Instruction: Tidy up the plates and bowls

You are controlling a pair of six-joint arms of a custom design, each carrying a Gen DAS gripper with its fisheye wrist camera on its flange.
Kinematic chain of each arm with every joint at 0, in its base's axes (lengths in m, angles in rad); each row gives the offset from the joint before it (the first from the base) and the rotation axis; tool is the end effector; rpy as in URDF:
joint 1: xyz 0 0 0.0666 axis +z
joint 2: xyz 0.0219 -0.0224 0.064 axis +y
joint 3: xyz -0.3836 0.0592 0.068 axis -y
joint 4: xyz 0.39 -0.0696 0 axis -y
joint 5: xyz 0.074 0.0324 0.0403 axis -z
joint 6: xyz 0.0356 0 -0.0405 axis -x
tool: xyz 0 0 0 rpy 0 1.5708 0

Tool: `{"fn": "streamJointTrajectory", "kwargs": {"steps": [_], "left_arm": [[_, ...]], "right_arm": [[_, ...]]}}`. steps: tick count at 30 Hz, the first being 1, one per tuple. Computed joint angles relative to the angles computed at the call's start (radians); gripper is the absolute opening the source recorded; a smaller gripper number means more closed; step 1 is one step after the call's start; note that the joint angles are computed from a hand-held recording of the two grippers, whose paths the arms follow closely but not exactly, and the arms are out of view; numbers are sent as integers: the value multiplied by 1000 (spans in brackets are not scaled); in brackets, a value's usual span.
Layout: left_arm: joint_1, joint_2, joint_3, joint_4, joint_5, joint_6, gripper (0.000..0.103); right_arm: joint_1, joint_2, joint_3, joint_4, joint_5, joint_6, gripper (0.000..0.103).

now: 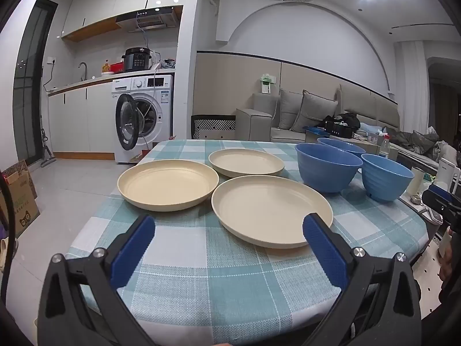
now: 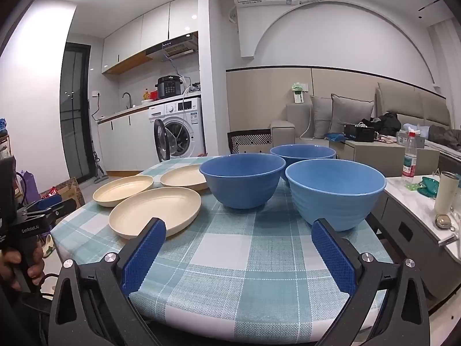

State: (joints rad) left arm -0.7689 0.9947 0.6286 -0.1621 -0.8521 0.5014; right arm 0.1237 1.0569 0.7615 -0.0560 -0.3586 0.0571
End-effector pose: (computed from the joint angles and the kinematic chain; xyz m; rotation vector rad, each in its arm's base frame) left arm 0.2470 -0.2023 0.3004 -0.2309 1.8953 0.0455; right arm 0.3621 0.0572 0.3474 -0.4117 1.8733 0.3889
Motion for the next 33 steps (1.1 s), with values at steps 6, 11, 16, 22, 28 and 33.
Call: {"fn": "streamJointTrajectory", "kwargs": {"steps": [6,11,16,22,28,33], "left_arm": [[-13,0,4,-10,-15,10,103],[-1,-4,3,-14,4,15,103],[-8,2,8,-18,-3,20,103],[3,-1,7,-12,8,12,103],[5,-5,3,-13,11,16,103],[1,-3,5,-11,7,10,103]], "right_arm": [[0,0,-3,9,-3,-3,103],[-1,2,-4,14,-7,-3,103],[0,2,-5,17,-3,1,103],[7,5,2,10,6,1,103],[7,-4,2,-2,2,4,103],[13,-14,6,-14,6,4,103]]}}
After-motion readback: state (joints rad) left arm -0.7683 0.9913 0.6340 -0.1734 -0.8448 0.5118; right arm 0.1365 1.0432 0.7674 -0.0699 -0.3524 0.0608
